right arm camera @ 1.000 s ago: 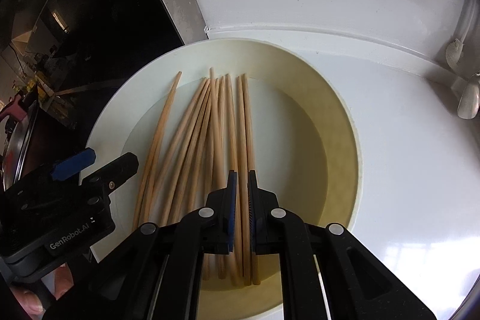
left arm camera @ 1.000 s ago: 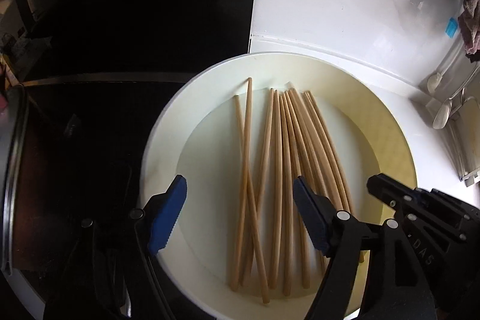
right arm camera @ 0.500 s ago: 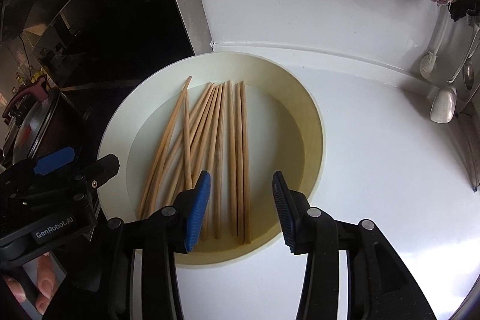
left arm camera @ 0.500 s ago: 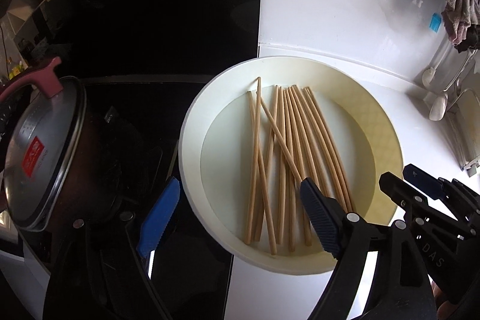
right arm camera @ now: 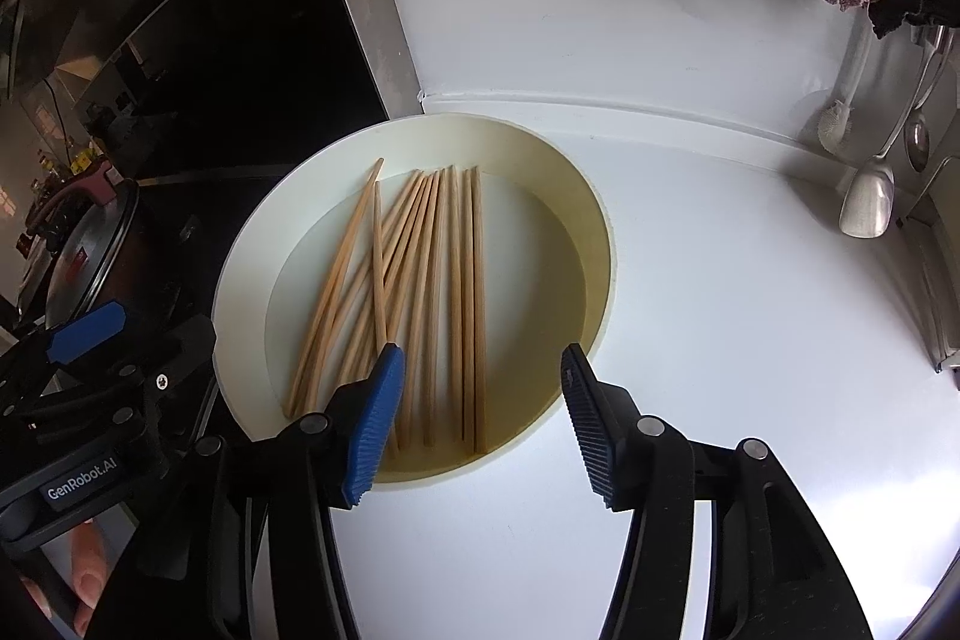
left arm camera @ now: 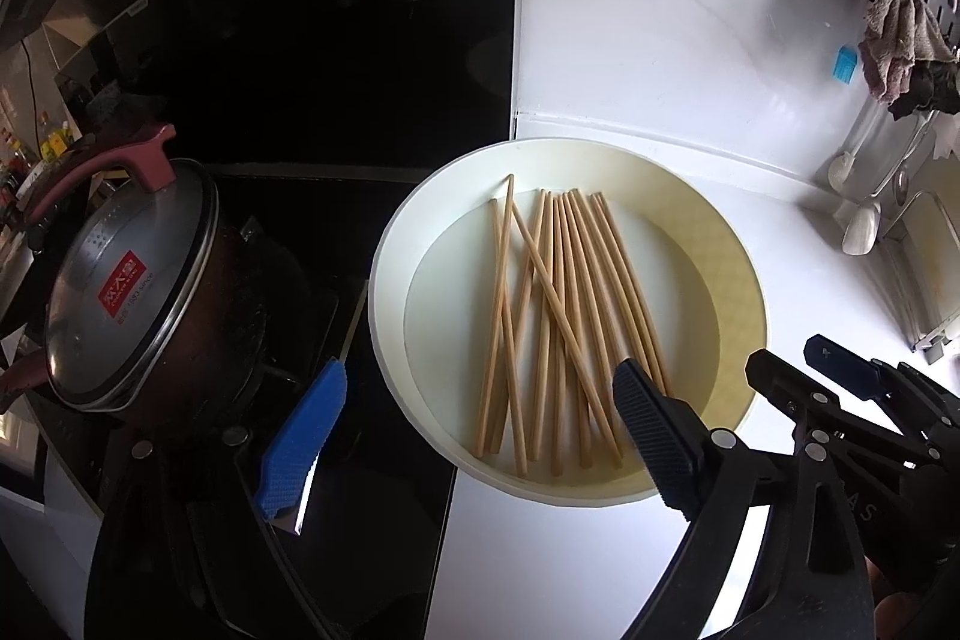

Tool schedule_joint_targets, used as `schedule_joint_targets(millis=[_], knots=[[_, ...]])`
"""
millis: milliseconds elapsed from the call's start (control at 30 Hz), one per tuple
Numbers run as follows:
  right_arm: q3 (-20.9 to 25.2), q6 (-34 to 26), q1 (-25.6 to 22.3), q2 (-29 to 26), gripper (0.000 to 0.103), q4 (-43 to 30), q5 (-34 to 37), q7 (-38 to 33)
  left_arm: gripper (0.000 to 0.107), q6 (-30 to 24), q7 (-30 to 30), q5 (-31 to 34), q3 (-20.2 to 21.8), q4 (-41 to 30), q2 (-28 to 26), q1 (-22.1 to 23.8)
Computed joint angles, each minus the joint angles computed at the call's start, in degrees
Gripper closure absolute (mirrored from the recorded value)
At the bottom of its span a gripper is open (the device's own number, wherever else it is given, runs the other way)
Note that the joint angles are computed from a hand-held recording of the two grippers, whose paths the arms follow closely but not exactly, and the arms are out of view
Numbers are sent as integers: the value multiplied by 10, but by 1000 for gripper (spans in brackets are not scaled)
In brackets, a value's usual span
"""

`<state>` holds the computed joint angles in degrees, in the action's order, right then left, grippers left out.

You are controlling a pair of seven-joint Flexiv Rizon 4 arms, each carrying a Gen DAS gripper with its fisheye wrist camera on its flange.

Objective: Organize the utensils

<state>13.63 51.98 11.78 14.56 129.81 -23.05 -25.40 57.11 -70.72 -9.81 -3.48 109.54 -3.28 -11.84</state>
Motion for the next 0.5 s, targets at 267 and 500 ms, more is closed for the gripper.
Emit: schedule_joint_targets(millis=[267,500], knots=[[-1,-4,0,9,49,0,11,-14,16,-11,-19,13,1,0,13,-1],[-2,-7,3,8,48,-7,20,-29,11,-30,-52,32,1,-12,13,1]])
